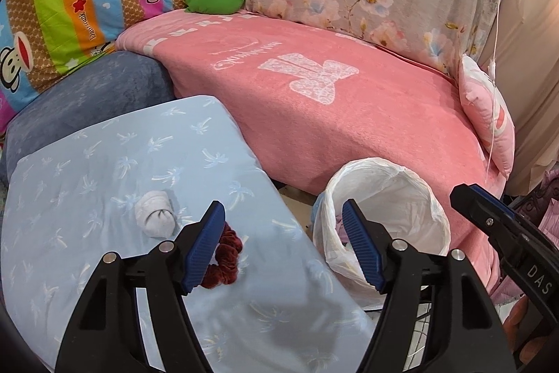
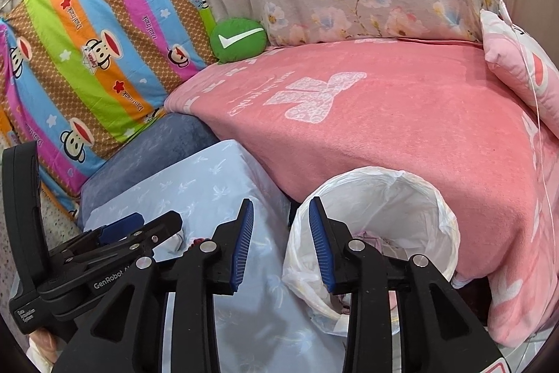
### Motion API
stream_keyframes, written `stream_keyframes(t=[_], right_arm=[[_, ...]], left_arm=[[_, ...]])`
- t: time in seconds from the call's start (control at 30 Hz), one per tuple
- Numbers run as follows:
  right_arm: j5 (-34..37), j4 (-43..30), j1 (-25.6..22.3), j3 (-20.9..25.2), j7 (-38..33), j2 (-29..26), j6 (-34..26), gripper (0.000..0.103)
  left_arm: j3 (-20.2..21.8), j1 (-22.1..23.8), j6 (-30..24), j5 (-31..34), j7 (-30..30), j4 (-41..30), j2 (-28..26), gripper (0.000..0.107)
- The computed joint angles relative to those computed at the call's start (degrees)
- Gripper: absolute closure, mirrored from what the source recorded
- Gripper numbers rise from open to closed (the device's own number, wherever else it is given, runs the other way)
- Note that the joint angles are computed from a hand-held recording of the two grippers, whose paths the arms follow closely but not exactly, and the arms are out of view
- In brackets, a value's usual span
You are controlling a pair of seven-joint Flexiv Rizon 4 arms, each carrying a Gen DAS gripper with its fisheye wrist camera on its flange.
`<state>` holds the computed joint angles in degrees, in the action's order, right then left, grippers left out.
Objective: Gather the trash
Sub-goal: 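Move both open grippers back over the sock and scrunchie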
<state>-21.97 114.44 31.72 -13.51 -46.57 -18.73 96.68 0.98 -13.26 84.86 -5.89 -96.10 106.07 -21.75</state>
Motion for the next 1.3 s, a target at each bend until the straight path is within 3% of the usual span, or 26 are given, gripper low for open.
stream_keyframes(t=[0.27, 0.57, 0.73, 0.87, 1.3], right_arm=[[-1.3, -1.2, 1.3, 0.4, 0.3, -0.8, -1.0, 0.064], [-2.7, -4.4, -1.0, 5.4, -0.1, -2.8, -3.5, 0.063], [-3.1, -6.6, -2.1, 8.4, -0.6, -4.7, -5.3, 0.057], [-2.4, -9.4, -4.0, 12.6, -2.2, -7.2, -7.9, 0.057], [2.2, -19.5, -5.9, 20.5, -8.6, -17.1, -16.4, 0.057]], left_arm=[[0.9, 0.9, 0.8, -0.2, -1.1, 1.7, 0.8, 0.037], [2.6, 2.3, 1.2, -0.3, -3.0, 3.6, 1.3, 0.032], [4.7, 2.4, 1.0, 1.0, -4.8, 4.2, 1.2, 0.026], [6.9, 2.4, 0.3, 2.7, -6.7, 4.0, 0.6, 0.022], [6.1, 6.9, -3.4, 1.9, -6.9, 1.7, -4.3, 0.021]])
